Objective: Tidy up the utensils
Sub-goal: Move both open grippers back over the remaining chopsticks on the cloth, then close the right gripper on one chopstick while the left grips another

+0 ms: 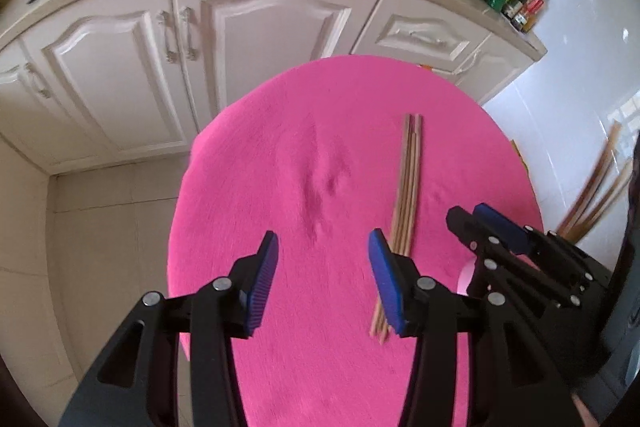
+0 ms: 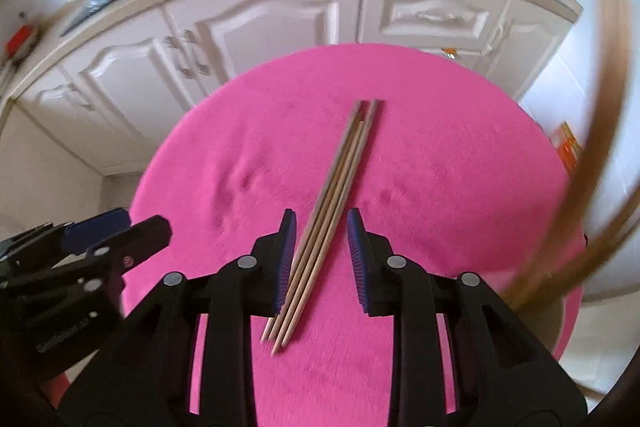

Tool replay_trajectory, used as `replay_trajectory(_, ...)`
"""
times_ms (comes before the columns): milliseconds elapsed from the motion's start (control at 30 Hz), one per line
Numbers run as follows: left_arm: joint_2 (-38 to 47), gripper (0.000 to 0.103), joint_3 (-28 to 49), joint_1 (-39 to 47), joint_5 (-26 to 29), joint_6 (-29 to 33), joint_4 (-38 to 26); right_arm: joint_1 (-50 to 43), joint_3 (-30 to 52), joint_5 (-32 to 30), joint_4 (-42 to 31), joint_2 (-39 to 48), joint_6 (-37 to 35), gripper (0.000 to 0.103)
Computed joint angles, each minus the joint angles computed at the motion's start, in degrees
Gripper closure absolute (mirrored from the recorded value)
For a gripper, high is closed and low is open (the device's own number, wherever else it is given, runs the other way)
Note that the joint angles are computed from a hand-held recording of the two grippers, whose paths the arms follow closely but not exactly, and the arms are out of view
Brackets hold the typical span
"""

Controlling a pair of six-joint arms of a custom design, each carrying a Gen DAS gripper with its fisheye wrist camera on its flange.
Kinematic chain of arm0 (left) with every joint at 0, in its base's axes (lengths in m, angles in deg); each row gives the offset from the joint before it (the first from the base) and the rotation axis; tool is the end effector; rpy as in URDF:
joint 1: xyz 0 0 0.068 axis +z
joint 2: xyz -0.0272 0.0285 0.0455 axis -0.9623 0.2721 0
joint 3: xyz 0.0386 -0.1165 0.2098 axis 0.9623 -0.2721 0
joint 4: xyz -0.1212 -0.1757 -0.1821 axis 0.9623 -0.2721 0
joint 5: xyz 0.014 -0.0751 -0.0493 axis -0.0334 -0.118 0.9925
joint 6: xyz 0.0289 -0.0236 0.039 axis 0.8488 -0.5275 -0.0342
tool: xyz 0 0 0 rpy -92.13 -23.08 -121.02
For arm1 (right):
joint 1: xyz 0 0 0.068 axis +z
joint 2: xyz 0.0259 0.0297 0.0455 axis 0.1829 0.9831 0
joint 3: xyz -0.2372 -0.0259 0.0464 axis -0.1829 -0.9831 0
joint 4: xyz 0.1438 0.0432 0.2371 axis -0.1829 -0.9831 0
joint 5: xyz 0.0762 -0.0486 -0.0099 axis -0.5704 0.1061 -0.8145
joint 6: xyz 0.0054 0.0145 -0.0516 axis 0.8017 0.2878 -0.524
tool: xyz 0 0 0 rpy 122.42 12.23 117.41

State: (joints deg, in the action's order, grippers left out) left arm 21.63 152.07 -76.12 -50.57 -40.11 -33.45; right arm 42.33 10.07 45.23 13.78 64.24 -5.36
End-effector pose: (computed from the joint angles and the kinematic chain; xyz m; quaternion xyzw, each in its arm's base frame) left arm 0.2978 -0.0240 0.2068 0.2091 0.9497 -0.1786 0.1497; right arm 0.2267 0.1263 0.2658 0.2026 0.9566 -0.0438 0.2047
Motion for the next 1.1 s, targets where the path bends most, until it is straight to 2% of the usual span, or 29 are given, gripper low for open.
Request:
replay_trajectory(167, 10.96, 0.056, 8.73, -2.79, 0.19, 5.58, -1.13, -6.92, 3.57, -1.65, -1.04, 6.65, 1.57, 0.076)
replay_trajectory(333, 19.18, 0.056, 16.06, -5.68, 1.36, 6.91, -3.60, -11.38, 5.04, -3.73, -1.22, 10.20, 1.14, 0.076)
replay_trajectory(600, 24.43, 0.056, 19.24, -7.48, 2.24, 8.87, -5.83, -17.38, 0.48, -12.10, 3.87, 10.36, 0.71, 0.076)
replay_trajectory(1100, 28.51, 0.056, 21.70, -10.20, 1.17, 8.35, -6.73, -22.36, -2.50, -20.72, 7.58, 10.62, -1.91, 0.077)
